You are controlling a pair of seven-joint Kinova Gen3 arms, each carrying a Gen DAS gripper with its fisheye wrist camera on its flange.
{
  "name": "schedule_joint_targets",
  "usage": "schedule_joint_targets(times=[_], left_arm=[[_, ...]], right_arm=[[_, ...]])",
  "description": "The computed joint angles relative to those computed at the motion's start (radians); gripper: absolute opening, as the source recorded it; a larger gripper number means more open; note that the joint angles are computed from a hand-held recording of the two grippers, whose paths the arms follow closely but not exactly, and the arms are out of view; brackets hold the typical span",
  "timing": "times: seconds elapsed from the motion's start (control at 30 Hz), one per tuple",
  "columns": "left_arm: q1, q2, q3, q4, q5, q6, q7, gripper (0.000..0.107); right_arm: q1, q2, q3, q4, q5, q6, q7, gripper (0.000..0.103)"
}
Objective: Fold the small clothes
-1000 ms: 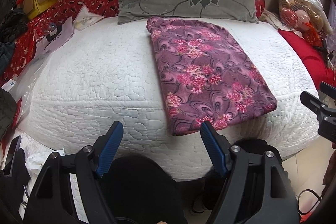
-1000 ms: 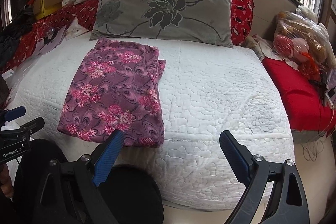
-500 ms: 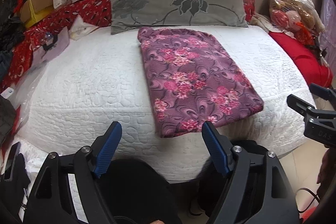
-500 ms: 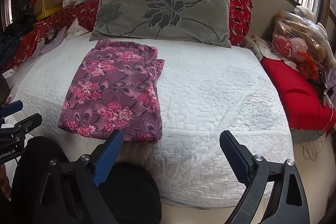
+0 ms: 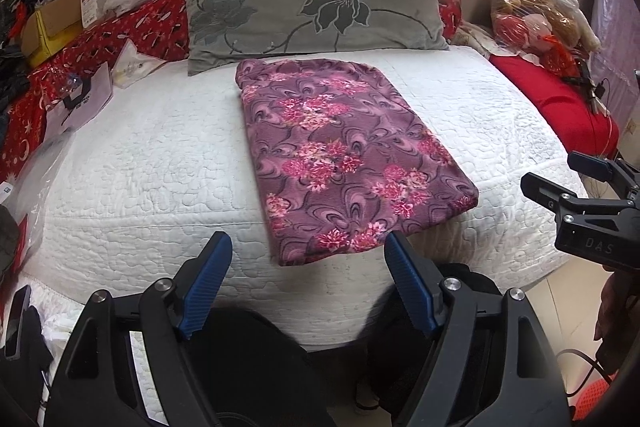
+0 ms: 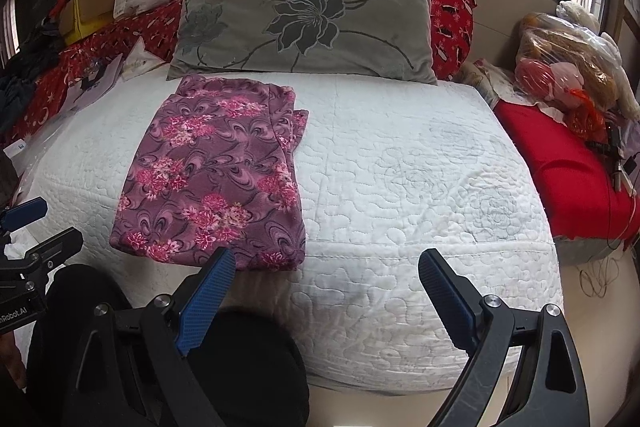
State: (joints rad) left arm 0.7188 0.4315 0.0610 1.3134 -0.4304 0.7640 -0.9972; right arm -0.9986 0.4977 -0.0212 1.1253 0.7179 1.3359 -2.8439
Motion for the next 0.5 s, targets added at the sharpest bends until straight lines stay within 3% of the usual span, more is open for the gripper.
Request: schedule_joint_targets(times=[0.5], left_arm=[[-0.007,0.013,0.014,-0.022,0.033,0.01,-0.057,0.079]], right_arm=[[0.001,0.003,0.0,-0.001,-0.004,0.002,-0.002,0.094]])
